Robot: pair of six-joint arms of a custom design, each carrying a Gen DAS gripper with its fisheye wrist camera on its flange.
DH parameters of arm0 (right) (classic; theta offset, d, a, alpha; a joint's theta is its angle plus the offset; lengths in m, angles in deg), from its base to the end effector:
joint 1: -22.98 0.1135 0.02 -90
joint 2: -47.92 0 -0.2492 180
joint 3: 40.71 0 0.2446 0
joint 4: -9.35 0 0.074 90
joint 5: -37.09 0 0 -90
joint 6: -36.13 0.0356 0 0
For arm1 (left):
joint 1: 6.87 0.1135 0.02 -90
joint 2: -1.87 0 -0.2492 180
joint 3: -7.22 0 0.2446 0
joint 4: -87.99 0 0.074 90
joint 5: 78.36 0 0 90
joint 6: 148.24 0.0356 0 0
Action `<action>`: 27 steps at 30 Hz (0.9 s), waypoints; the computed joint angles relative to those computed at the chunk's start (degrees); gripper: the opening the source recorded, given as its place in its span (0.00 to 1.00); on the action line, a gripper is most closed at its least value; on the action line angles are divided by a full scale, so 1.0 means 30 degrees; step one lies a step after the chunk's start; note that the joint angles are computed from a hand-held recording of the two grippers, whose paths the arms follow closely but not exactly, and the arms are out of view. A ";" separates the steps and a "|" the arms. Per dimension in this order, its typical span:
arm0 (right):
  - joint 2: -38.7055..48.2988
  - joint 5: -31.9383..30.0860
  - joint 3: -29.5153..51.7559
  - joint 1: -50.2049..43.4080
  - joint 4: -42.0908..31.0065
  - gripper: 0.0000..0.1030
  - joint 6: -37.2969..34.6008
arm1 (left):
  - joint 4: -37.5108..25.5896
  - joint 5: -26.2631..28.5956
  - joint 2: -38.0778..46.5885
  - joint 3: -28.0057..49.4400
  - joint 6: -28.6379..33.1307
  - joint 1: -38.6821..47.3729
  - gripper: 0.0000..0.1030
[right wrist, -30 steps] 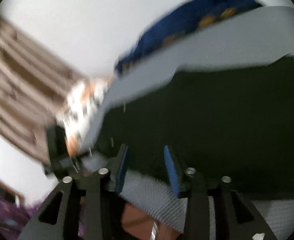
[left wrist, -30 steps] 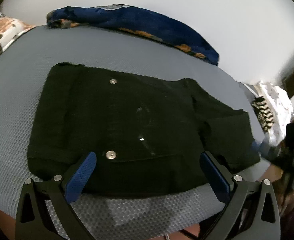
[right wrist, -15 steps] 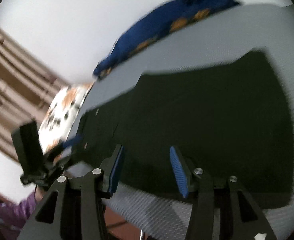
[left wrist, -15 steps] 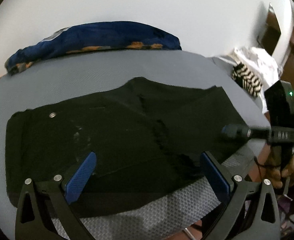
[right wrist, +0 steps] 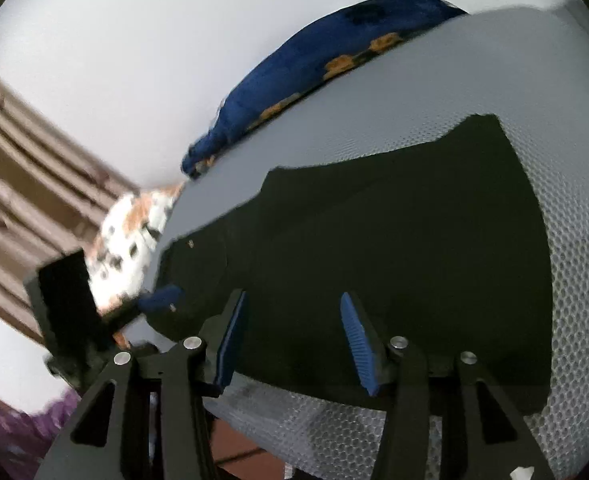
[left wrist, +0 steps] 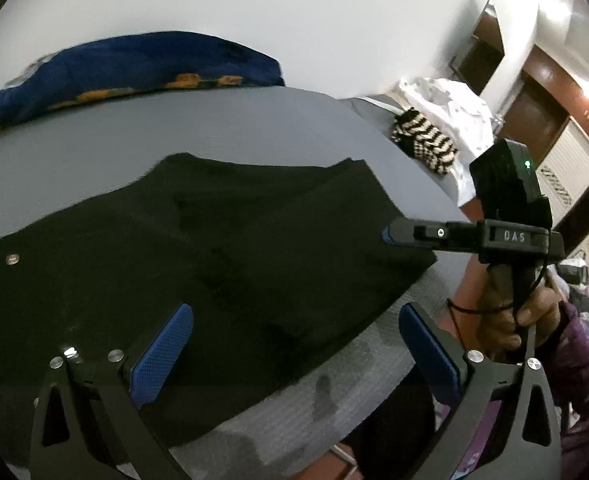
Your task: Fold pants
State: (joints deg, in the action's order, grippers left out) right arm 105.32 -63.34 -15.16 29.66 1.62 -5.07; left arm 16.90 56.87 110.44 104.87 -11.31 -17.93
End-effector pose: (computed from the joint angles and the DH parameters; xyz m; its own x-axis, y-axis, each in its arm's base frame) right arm 0.1756 0.0271 0.1249 -0.6072 0.6739 -0.4209 0.3095 0.6885 0.6559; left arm 0.3419 -0.0926 0.2053 -0.4943 0.6208 -0.6085 0.8684 0.3203 -0.3786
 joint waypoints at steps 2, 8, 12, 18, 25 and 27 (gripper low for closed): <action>-0.0043 0.0188 -0.0032 0.0098 0.0169 0.46 0.0148 | 0.0653 0.0455 0.0033 -0.0220 -0.0763 -0.0318 0.99; 0.2922 0.0454 0.0831 0.0971 0.0816 0.46 -0.0241 | 0.5952 -0.3999 -0.0320 -0.3092 -0.2796 -0.2510 0.88; 0.4072 0.1000 0.1598 0.1650 0.0418 0.46 -0.0595 | 0.6610 -0.2973 -0.0473 -0.3427 -0.3255 -0.1345 0.83; 0.0412 0.2737 0.2309 0.2460 -0.1719 0.56 -0.0389 | 0.5268 -0.1500 -0.0796 -0.0247 -0.3344 0.3002 0.92; 0.4934 0.5685 0.5999 0.4081 -0.2754 0.58 -0.1513 | 0.1048 -0.2936 0.4662 0.8063 -0.2962 0.7273 0.95; 0.7187 0.5724 0.7035 0.3719 -0.2066 0.58 -0.1726 | 0.0563 -0.2761 0.6011 0.9554 -0.3285 0.8309 0.95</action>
State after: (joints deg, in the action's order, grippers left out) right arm 126.88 -46.17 5.95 40.82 -4.58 -10.25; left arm 18.59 48.59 128.48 133.53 -21.16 7.00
